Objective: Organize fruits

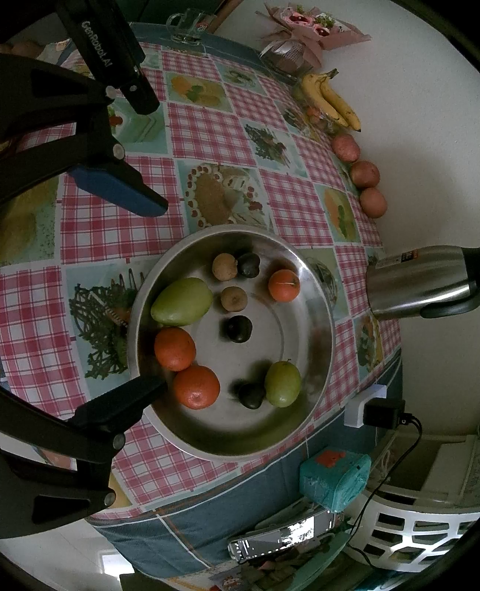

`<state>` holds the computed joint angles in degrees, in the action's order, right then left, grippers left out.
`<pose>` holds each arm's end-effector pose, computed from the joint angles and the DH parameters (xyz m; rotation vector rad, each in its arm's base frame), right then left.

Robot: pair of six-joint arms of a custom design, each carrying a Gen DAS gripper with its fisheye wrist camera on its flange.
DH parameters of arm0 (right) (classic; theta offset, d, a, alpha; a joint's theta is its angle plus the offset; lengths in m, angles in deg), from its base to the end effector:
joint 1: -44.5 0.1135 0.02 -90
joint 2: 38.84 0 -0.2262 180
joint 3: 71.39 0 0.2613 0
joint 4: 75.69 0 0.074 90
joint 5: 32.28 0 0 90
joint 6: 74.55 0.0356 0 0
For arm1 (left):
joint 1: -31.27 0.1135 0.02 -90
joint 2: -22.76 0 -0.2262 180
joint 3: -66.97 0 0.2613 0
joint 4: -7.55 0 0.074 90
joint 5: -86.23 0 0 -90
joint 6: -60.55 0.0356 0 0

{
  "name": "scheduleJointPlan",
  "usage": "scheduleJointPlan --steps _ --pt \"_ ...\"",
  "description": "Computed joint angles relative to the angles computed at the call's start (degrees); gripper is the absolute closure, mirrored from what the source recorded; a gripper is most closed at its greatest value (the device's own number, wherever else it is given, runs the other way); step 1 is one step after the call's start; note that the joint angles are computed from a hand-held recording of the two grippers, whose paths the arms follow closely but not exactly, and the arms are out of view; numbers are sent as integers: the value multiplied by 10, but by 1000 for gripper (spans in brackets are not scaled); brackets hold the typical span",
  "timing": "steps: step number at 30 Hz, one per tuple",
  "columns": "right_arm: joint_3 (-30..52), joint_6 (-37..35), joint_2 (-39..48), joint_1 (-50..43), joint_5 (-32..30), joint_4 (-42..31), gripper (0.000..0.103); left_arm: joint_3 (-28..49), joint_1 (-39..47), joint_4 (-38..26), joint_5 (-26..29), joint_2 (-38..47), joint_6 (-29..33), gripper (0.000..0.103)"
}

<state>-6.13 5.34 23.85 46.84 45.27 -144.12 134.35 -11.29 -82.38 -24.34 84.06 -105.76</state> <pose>0.2212 0.0167 0.2270 -0.3549 2.6736 0.2544 0.1430 -0.1144 0.2329 -0.8317 2.6484 0.1277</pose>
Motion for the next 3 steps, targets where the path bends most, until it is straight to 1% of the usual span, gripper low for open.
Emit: scheduleJointPlan --steps 3 --pt "-3 2 -1 1 0 1 15 -3 0 3 3 -2 -1 8"
